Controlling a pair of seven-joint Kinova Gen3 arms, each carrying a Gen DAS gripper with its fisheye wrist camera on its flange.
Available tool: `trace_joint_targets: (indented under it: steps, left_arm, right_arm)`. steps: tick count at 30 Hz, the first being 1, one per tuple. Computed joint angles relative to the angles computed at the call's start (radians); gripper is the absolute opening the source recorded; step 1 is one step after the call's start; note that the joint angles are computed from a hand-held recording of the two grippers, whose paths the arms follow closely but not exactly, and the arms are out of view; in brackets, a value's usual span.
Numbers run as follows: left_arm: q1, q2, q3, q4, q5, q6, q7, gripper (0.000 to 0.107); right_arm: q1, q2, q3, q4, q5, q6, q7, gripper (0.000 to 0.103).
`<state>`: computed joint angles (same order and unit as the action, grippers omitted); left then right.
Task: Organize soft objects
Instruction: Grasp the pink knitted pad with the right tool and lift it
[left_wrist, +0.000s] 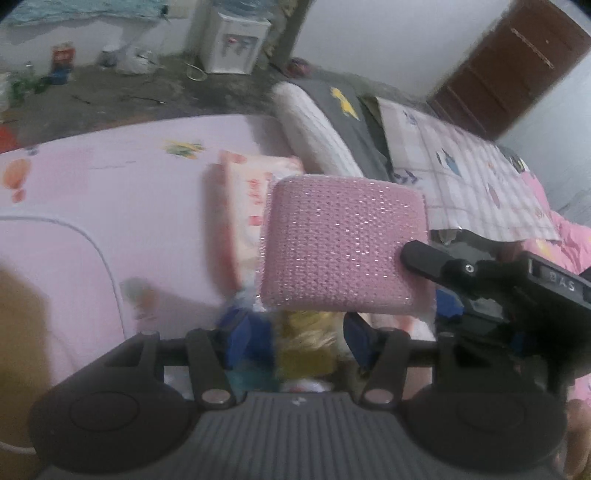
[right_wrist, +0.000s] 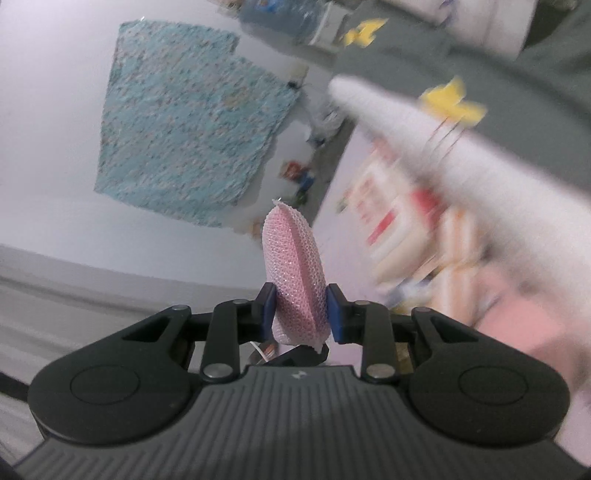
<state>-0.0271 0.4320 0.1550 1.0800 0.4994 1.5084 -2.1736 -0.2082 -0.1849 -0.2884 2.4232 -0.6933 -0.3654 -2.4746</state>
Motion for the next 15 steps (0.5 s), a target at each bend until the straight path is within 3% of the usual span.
trace_joint_targets:
  steps: [3,6,8,13,15]
  left_arm:
    - [-0.08,-0.012,-0.024,-0.025,0.01,0.035,-0.036,0.056]
    - [-0.157,0.0,-0.048,-0.065,0.016,0.073,-0.058,0.056]
    - [-0.206,0.02,-0.061,-0.105,0.012,0.098,-0.066,0.056]
    - [-0.298,0.085,-0.082,-0.184,-0.011,0.13,-0.048,0.056]
    - [-0.331,0.112,-0.084,-0.209,-0.021,0.133,-0.046,0.056]
  right_arm:
    - [-0.049,0.077,-0.028,-0.072,-0.003,-0.041,0.002,0.028]
    - [-0.149,0.166,0.015,-0.179,-0.02,-0.03,0.044,0.028]
    - [-0.241,0.232,0.089,-0.271,-0.012,0.018,0.068,0.028]
    - [-0.462,0.382,0.321,-0.503,0.161,0.208,-0.031,0.028]
    - [-0.545,0.438,0.413,-0.596,0.182,0.29,-0.028,0.028]
